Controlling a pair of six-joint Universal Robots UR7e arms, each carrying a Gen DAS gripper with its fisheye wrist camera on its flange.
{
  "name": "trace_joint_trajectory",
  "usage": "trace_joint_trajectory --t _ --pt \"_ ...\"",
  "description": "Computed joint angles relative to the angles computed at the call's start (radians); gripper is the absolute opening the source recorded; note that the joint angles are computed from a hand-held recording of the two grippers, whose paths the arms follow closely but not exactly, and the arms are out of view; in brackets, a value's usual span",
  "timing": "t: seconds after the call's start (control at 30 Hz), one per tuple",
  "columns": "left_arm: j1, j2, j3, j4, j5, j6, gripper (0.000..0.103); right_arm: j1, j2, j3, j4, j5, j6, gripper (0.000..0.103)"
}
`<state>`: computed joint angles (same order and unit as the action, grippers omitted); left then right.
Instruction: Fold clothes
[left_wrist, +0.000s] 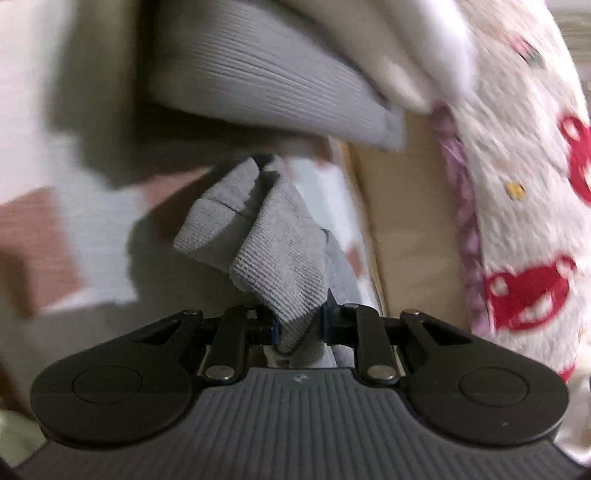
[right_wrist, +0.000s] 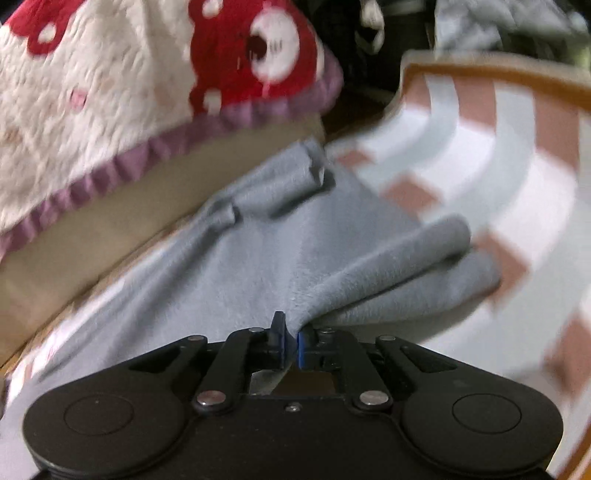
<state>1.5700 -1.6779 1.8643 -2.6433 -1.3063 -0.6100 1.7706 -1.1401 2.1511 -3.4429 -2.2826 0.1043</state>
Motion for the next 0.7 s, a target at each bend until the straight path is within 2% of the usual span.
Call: trace_joint_trajectory --t 0.1,0.17,0.23,0.27,0.3,0.37,0.47,0.53,0.6,0.7 --pt "-0.007 -0.011 0.014 0.107 0.084 -0.020 0.021 0.008 0.021 0.049 0.050 -0.059 -0.006 0.007" --pt "-0.023 -0.012 0.016 0.127 0.127 -0.001 0.024 0.002 0.048 0.053 0.001 -0.066 -0.045 0.007" --pt "-0.044 -0.007 0.002 0.155 0.183 0.033 0.031 -0.005 0.054 0.052 -0.011 -0.065 -0.043 0.009" --pt "-0.058 -0.006 0.000 0.167 0.219 0.051 0.037 -0.007 0.054 0.054 -0.018 -0.067 -0.044 0.013" --pt "-0.073 -0.006 0.000 0.177 0.257 0.069 0.044 -0.006 0.054 0.059 -0.034 -0.075 -0.056 0.025" --pt "-0.108 -0.014 0.009 0.197 0.347 0.091 0.052 -0.009 0.054 0.078 -0.077 -0.101 -0.069 0.041" --pt "-0.185 -0.045 0.041 0.223 0.479 0.132 0.053 -0.043 0.014 0.118 -0.124 -0.056 -0.049 0.048" --pt "-0.253 -0.074 0.083 0.227 0.589 0.166 0.053 -0.066 -0.018 0.140 -0.142 -0.019 -0.033 0.048" --pt "-0.315 -0.118 0.135 0.226 0.669 0.182 0.053 -0.076 -0.036 0.156 -0.173 -0.014 -0.033 0.051" --pt "-0.407 -0.174 0.190 0.216 0.708 0.206 0.053 -0.083 -0.052 0.165 -0.208 -0.058 -0.035 0.051"
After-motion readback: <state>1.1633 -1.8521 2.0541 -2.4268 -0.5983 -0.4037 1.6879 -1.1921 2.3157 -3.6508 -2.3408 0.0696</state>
